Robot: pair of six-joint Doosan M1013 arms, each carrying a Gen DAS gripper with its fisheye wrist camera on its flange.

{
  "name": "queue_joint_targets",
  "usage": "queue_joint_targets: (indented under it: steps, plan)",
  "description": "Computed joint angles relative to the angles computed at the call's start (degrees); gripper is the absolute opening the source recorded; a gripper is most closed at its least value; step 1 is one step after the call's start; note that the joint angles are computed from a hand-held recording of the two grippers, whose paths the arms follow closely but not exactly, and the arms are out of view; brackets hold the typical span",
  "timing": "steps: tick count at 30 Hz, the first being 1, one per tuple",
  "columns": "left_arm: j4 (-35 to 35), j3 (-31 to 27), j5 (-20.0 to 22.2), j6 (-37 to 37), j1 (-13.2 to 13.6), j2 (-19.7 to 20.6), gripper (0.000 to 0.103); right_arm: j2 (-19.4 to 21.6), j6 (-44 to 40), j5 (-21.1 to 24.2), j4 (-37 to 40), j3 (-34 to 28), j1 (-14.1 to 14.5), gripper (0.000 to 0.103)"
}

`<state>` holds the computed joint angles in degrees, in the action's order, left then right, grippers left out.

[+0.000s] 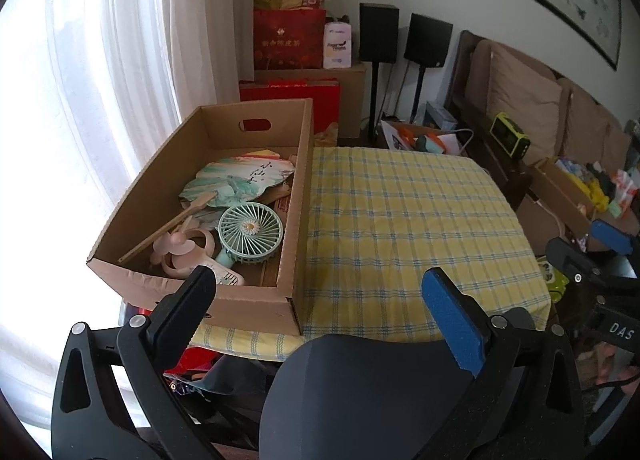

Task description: Organize objects

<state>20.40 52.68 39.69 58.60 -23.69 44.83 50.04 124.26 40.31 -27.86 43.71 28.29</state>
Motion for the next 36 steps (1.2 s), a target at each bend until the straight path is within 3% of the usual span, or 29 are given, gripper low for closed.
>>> queue_joint_targets:
  steps: [36]
  plan:
    - [2.4,-1.2,1.6,-1.8,-0.3,0.8,0.103,-0.1,0.1,-0.2,1.1,0.2,0.2,0.103]
